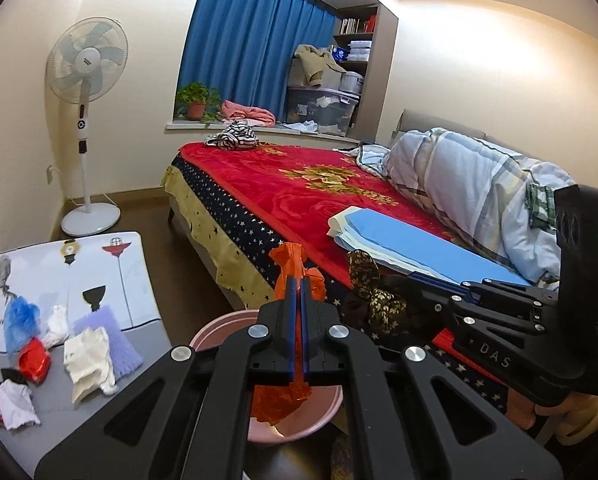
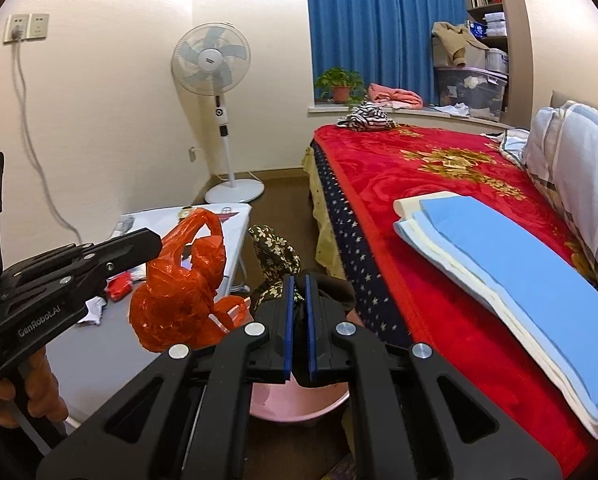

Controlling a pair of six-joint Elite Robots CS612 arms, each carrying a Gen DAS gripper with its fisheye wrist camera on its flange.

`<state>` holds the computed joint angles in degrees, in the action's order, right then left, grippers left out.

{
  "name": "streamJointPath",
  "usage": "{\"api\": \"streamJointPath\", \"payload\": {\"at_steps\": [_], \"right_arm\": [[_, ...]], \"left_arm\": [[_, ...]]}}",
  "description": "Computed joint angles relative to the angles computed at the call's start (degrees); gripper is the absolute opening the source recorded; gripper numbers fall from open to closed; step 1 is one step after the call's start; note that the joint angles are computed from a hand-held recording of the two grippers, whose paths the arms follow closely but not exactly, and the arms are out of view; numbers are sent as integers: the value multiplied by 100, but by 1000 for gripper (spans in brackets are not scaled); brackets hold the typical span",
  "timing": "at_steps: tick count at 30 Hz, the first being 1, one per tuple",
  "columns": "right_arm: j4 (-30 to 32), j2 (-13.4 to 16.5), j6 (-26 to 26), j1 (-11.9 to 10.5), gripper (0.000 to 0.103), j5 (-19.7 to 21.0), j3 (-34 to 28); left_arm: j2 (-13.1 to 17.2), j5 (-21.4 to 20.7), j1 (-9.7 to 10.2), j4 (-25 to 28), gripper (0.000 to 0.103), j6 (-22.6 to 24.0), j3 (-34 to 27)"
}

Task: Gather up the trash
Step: 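Carry the orange bag and patterned cloth over the pink wastebasket with both tools, then open both tools to drop the bag and cloth into the wastebasket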

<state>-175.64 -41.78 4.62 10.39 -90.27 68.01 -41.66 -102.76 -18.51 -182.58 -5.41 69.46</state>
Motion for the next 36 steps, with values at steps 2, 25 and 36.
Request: {"api": "streamJointPath", "payload": {"at_steps": [2,25,36], "right_arm": [[102,97,1,-26,6,-11,-156],[1910,1166,159,-93,48,58,-1796],[1454,914,74,-5,89,-147,-1532]], "left_arm": [[123,14,-9,132,1,2,-215],[1122,927,27,1608,92,-482,-1555],[704,1578,68,1319,96,-1125,-1013]]}}
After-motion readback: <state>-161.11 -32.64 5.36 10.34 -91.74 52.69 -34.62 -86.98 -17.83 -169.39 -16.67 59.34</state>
